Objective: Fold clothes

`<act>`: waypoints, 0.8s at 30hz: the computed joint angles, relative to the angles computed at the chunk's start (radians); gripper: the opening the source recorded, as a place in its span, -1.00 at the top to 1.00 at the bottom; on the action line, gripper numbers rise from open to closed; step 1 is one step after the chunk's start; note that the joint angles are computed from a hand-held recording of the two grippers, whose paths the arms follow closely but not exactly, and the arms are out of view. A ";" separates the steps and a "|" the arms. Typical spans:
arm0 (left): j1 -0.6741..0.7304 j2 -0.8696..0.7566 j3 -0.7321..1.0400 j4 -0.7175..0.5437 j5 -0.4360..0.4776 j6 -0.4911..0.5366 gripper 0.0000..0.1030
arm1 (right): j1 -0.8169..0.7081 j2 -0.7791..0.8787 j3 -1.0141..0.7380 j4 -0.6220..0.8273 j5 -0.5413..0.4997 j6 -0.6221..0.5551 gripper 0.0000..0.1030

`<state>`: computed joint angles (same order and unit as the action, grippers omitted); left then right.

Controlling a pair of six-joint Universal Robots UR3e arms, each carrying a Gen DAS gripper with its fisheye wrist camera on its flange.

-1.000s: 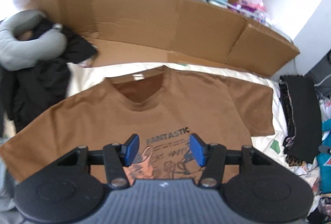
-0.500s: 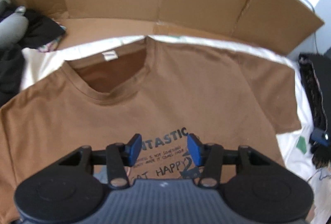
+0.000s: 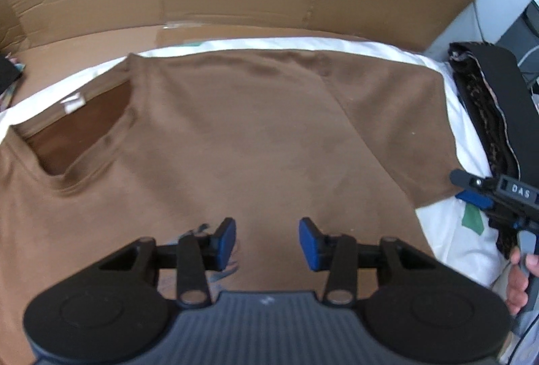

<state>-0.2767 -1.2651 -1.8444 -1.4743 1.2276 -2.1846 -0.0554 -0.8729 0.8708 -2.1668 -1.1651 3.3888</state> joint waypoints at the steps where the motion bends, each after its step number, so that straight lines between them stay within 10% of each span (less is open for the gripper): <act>1: -0.010 0.000 -0.009 0.009 -0.002 -0.007 0.15 | 0.004 0.003 0.004 -0.017 -0.009 0.018 0.04; 4: -0.059 -0.011 -0.035 0.050 0.002 -0.028 0.49 | 0.025 0.018 -0.026 -0.016 -0.080 0.033 0.94; 18: -0.373 -0.106 -0.123 0.254 0.040 -0.086 0.67 | 0.045 0.139 -0.292 0.088 -0.136 -0.078 0.88; 24: -0.420 -0.156 -0.149 0.349 0.060 -0.123 0.66 | -0.016 0.025 -0.105 0.115 0.088 -0.161 0.53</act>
<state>-0.6963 -1.4213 -1.9929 -1.1256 1.2873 -2.3075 -0.0719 -0.8480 0.7658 -2.0520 -1.0769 3.2276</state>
